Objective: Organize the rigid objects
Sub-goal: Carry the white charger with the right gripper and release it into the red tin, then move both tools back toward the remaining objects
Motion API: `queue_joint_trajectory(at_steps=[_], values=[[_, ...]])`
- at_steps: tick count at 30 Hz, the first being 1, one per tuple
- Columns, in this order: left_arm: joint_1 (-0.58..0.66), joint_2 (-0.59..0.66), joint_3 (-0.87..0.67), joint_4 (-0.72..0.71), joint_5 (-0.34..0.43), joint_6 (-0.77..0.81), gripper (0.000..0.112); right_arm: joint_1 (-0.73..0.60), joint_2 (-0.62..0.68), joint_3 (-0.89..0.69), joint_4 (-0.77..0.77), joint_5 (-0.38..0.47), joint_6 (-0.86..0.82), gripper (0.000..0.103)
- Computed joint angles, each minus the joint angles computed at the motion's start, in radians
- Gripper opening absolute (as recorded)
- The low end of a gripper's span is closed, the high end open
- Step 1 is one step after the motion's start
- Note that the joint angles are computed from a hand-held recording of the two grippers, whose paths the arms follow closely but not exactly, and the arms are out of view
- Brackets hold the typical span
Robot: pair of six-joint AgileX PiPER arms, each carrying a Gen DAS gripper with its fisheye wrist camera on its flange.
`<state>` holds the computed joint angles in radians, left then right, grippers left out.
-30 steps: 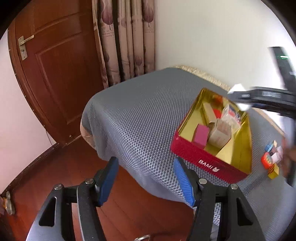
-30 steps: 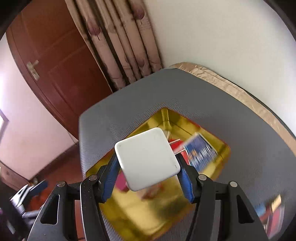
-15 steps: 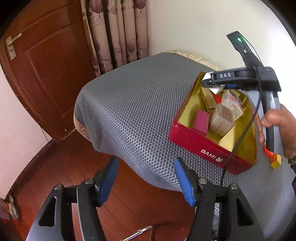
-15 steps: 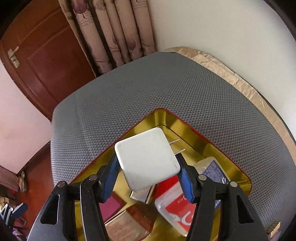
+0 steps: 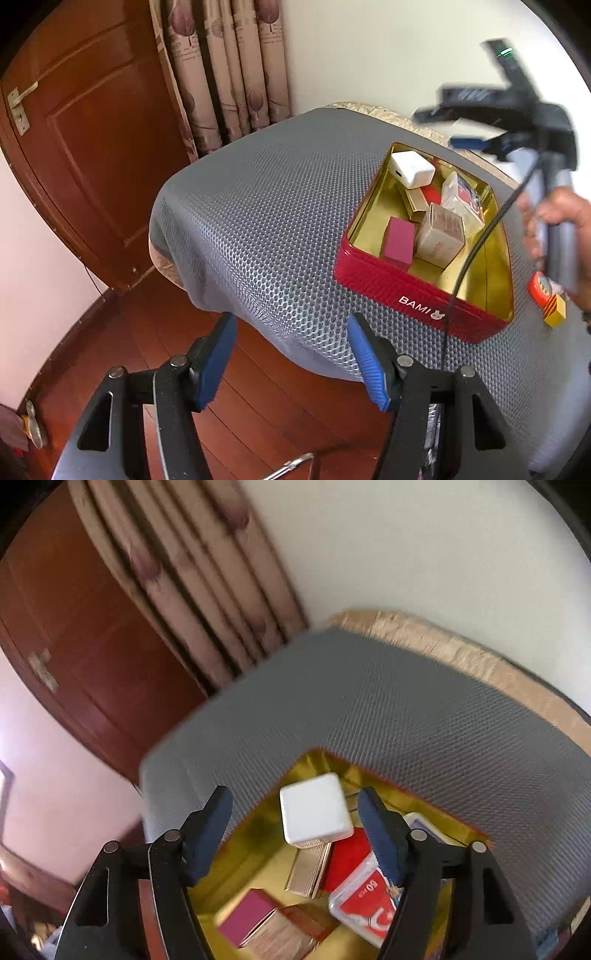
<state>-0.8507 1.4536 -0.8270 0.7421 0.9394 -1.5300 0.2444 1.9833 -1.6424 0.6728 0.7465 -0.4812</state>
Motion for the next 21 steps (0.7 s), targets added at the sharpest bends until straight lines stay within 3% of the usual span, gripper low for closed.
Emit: queue_joint_trajectory(at_steps=[3,4,7,10,11,13,17,21], values=[[-0.030,-0.017,0.006,0.029,0.011,-0.023,0.064,-0.081,-0.211,0.272,0.214,-0.077,-0.213,0.071],[-0.052,-0.026,0.013,0.049,0.009,-0.041,0.064,-0.124,-0.304,0.372,0.226,-0.082,-0.256,0.080],[-0.099,-0.022,0.003,0.069,0.007,-0.037,0.064,-0.269,-0.556,0.672,0.246,-0.134,-0.395,0.089],[-0.150,-0.003,-0.021,0.071,-0.008,-0.001,0.064,-0.537,-0.708,0.854,0.243,-0.046,-0.533,0.089],[-0.163,0.008,-0.030,0.071,-0.018,0.014,0.064,-0.637,-0.770,0.924,0.195,-0.058,-0.535,0.089],[-0.177,0.041,-0.059,0.036,-0.067,0.089,0.064,-0.823,-0.808,0.973,0.164,-0.006,-0.653,0.089],[-0.192,0.142,-0.134,-0.119,-0.206,0.337,0.064,-1.151,-0.807,1.060,0.183,-0.037,-0.928,0.089],[-0.203,0.268,-0.280,-0.329,-0.276,0.578,0.064,-1.326,-0.721,1.095,0.293,-0.057,-1.156,0.090]])
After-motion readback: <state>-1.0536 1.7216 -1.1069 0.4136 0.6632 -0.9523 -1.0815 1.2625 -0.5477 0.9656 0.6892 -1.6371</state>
